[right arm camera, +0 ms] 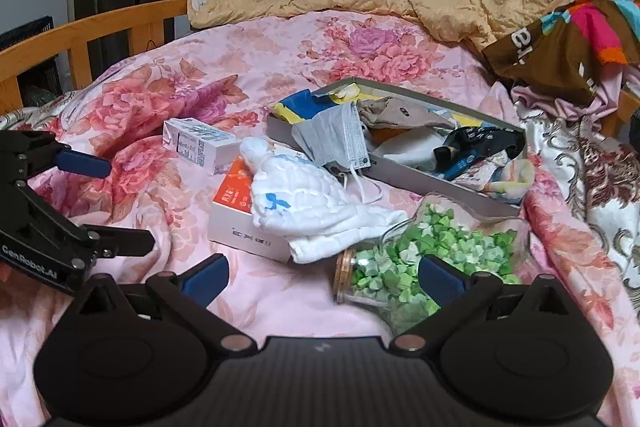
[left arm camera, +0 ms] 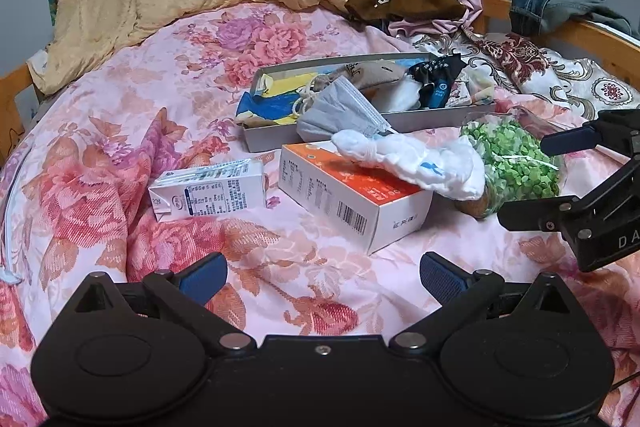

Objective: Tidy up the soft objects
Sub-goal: 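Move the left tool to the grey face mask while the right tool approaches the white puffy cloth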

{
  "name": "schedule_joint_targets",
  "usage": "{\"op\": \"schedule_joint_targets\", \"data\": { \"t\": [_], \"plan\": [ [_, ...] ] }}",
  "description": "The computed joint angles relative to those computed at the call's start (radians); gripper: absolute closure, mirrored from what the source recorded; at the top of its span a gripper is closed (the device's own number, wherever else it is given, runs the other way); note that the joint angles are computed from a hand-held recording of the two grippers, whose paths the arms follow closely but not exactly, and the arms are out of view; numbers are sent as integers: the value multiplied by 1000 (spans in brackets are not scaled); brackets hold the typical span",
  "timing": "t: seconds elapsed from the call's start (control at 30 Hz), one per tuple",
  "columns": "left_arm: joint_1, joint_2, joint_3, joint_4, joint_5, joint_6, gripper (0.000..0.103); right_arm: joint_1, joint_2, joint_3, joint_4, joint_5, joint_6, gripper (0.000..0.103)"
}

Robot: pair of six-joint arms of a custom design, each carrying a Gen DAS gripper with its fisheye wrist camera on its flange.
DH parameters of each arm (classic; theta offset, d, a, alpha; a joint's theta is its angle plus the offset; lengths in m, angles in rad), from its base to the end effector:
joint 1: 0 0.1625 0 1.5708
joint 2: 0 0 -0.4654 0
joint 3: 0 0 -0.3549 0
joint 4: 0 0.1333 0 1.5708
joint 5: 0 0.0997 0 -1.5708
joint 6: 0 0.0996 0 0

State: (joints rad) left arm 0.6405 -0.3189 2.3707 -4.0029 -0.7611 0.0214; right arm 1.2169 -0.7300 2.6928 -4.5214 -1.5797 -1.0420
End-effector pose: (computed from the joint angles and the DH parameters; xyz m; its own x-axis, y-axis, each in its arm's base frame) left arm -0.1946 -0.4012 -0.0330 -0.6116 0.4042 -0.6801 0.7578 0.5464 -0.3567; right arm 0.0032 -0.3735 0.1733 -0.6366 -0.2675 0.7233 -0.7114 0.5658 -0.4169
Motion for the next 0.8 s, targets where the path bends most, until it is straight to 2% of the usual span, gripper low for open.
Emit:
{"op": "schedule_joint_targets", "data": {
  "t": [0.23,0.4,0.63,0.8],
  "plan": [
    [16,-12,-42,50,-8,56,1,-10,-57,-30,132,16,73,0],
    [29,-27,-74,109,-4,100,1,-20,-71,-46,152,30,102,0],
    [47,-37,-107,114,11,129,1,-37,-96,-64,187,66,163,0],
    [65,-42,-152,111,17,144,1,-68,-126,-69,220,142,223,0]
  ]
}}
